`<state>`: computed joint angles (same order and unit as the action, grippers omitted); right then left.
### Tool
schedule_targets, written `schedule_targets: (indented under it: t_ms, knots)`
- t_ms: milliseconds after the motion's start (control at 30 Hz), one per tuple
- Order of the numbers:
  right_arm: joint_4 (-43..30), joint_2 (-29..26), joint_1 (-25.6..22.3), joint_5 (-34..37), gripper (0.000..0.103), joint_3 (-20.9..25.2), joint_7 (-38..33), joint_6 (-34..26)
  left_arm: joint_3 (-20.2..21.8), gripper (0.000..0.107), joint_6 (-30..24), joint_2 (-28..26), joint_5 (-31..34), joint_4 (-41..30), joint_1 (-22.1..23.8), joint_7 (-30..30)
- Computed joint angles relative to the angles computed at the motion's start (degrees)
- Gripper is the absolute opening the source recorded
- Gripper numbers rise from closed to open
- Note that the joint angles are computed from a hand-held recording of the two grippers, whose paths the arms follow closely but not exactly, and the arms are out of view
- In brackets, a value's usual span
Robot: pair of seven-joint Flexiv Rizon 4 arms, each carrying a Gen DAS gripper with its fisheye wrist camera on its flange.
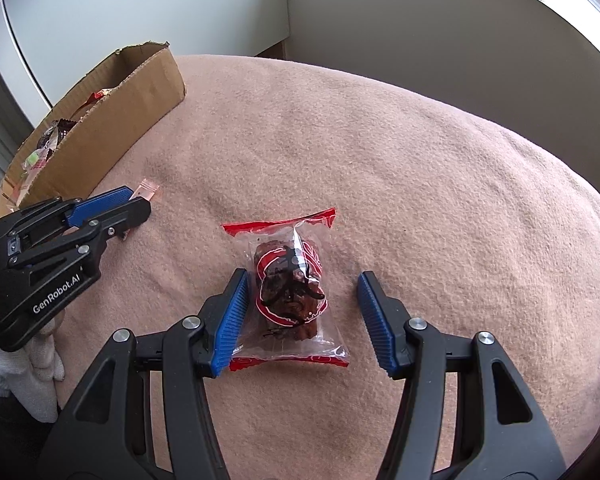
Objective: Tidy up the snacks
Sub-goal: 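Grasp the red-wrapped brown candy with the right gripper while the left grasps the pink candy, then carry both candies over the box and open both grippers to drop them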
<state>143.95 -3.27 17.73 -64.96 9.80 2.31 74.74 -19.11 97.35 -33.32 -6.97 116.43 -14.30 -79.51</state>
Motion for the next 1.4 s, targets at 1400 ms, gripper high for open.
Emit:
schedule_targets:
  t_ms: [1400]
  knots:
    - [-4.8,3.8,-4.1,-17.9,0.037,0.0,14.3,3.8,-14.1,0.017,9.5,3.8,10.0,5.7,14.8,-3.7]
